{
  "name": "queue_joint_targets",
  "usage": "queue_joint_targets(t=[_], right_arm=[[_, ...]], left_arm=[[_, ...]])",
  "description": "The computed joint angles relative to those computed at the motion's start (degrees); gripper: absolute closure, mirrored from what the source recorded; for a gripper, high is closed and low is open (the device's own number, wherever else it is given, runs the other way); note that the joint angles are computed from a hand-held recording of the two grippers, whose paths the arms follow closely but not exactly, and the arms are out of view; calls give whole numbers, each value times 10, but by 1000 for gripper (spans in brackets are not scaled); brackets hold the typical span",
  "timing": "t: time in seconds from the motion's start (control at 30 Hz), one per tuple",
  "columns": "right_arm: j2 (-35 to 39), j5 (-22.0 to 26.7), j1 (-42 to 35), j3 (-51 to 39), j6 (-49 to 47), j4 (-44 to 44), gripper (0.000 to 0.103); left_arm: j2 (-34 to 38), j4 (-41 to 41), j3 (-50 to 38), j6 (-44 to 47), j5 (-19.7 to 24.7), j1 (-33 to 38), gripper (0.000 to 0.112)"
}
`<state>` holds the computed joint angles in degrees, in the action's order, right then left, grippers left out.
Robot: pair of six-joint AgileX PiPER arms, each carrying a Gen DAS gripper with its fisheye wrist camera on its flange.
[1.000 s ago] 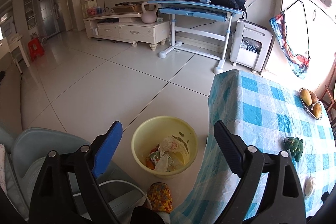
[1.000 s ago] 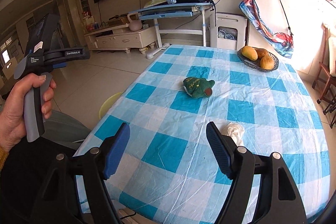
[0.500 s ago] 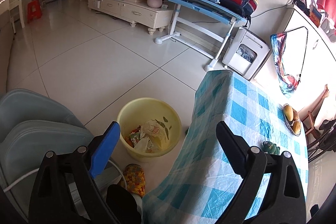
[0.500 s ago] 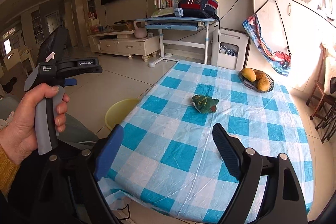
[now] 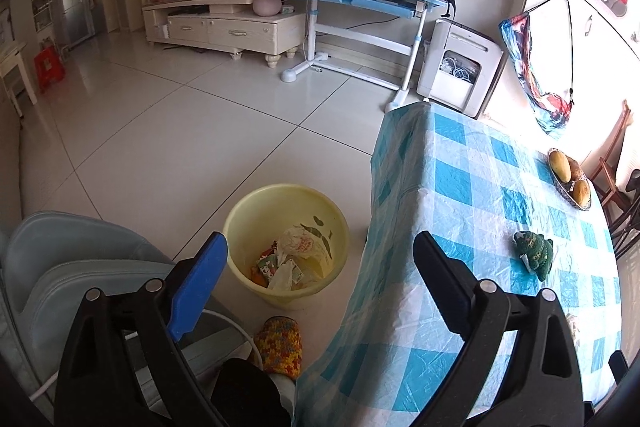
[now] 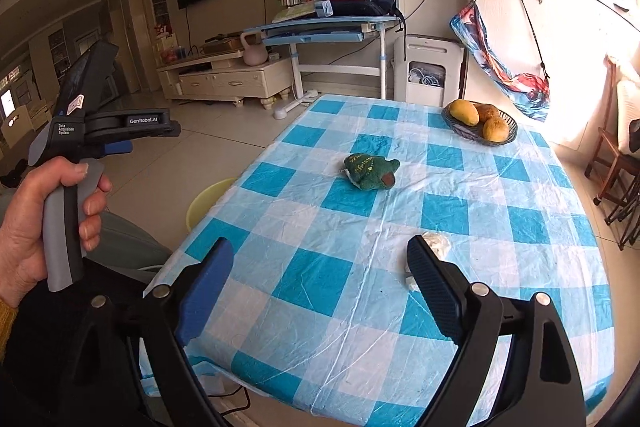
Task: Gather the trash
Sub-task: 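Move both open tools toward the green plush toy and white tissue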
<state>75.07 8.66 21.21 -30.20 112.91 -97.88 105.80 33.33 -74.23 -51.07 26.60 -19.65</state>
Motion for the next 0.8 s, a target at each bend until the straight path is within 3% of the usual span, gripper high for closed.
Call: queue_joint_targets(t=[0.3, 0.47, 0.57, 0.8], right_arm=[[45, -18, -112, -14, -195, 199, 18], [81, -2, -111, -25, -193, 182, 18], [96, -20, -126, -31, -186, 171, 18], [120, -36, -145, -42, -173, 151, 18]], left_arm=[[51, 60, -70, 40, 29, -94, 21], [74, 156, -88, 29, 55, -149, 21], [83, 212, -89, 13, 65, -171, 21], [104, 218, -114, 41, 77, -187, 21]])
